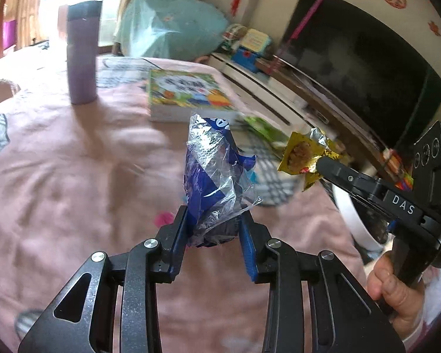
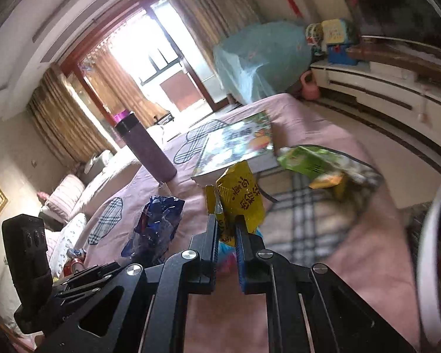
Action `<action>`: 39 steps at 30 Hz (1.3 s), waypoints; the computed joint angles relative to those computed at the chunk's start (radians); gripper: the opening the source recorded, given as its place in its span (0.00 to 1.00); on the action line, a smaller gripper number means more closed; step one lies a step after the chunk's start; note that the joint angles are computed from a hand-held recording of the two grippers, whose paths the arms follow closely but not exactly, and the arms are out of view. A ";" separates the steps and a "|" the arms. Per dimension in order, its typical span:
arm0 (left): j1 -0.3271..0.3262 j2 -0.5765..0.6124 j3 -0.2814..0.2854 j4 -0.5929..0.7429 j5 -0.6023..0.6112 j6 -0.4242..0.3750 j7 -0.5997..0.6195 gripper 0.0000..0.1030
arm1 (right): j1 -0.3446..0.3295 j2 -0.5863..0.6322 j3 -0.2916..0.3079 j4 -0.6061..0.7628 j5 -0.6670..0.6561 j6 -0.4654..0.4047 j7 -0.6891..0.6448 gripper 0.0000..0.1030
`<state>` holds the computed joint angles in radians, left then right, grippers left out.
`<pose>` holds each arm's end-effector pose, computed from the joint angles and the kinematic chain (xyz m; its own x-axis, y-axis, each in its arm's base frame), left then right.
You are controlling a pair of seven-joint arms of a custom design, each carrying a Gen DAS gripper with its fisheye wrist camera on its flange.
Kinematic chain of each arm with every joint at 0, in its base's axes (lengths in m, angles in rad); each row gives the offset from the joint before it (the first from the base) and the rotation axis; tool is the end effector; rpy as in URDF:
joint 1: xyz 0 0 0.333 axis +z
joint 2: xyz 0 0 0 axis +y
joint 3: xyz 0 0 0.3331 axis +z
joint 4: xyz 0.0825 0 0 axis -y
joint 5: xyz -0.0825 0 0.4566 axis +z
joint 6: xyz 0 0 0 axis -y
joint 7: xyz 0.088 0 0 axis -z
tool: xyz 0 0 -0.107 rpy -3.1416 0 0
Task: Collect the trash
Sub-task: 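Grasp the blue plastic bag with the left tool while the right tool grasps the yellow snack packet, then carry the blue bag and yellow packet over the bin and open both tools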
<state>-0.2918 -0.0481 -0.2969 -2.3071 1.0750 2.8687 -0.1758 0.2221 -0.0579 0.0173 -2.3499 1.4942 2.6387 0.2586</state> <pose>0.4601 -0.3669 0.3815 0.0716 -0.9553 0.2868 -0.7233 -0.2478 -0.6446 0.5540 0.1090 0.3424 0.4230 -0.7867 -0.4496 -0.7545 -0.0310 -0.6555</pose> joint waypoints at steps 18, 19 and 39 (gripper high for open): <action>-0.201 0.196 0.024 0.203 -0.069 0.006 0.148 0.31 | -0.084 -0.235 -0.128 -0.241 -0.014 0.033 -0.013 0.10; -0.209 0.208 0.028 0.216 -0.081 0.007 0.167 0.31 | -0.088 -0.238 -0.134 -0.244 -0.008 0.037 -0.017 0.10; -0.339 0.391 0.085 0.461 -0.365 -0.020 0.546 0.31 | -0.195 -0.197 -0.175 -0.208 0.043 0.058 -0.065 0.10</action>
